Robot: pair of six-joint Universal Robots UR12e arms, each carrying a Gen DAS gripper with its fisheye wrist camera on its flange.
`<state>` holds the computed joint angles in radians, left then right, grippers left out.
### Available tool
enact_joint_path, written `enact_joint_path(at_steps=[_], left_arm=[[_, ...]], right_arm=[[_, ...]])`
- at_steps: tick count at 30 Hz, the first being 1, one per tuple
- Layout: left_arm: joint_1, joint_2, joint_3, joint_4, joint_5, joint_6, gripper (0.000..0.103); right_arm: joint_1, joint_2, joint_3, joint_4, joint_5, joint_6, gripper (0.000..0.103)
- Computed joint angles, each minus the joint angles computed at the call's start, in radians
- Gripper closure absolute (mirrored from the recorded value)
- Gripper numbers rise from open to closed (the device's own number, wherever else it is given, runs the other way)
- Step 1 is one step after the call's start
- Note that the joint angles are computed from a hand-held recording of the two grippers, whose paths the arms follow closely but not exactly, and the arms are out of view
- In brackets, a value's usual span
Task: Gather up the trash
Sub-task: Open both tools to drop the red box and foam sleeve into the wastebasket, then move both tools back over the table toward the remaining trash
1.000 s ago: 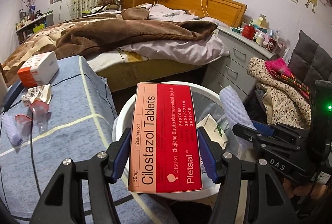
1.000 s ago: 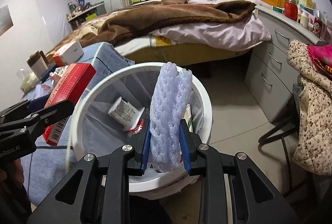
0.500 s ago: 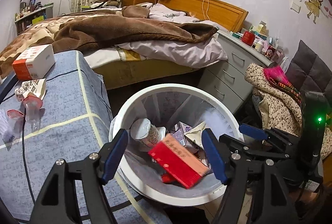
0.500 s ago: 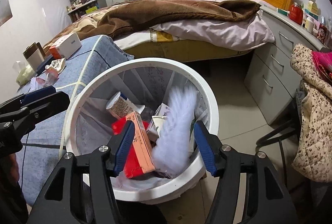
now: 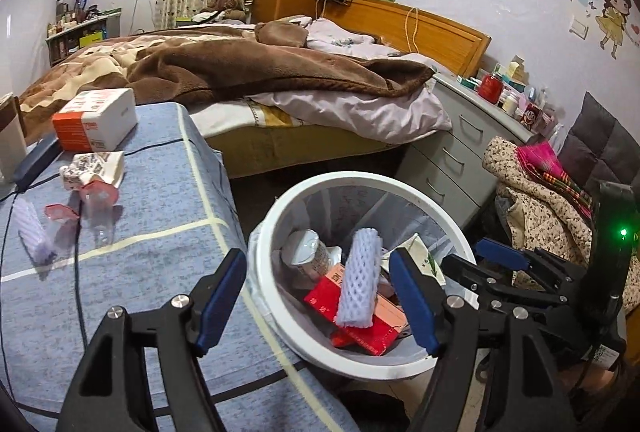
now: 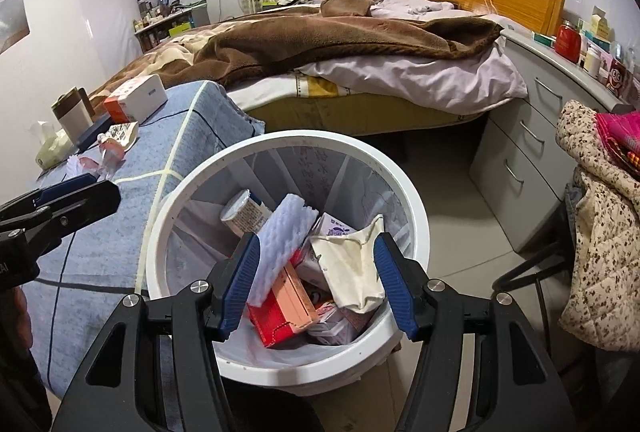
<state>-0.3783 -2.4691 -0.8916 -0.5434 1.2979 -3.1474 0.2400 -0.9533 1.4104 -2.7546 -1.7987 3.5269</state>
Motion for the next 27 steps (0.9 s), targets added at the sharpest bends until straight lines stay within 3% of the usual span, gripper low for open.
enact_joint_path(at_steps=[14, 27], left_arm=[[0.049, 0.041, -0.080, 0.084, 0.064, -0.092, 0.026], [0.106, 0.059, -0.116, 0.115, 0.134, -0.170, 0.026]], right_arm=[[0.019, 0.036, -0.053, -0.033, 0.034, 0.009, 0.042], [0.046, 0.119, -0.195, -0.012, 0.087, -0.047, 0.042]])
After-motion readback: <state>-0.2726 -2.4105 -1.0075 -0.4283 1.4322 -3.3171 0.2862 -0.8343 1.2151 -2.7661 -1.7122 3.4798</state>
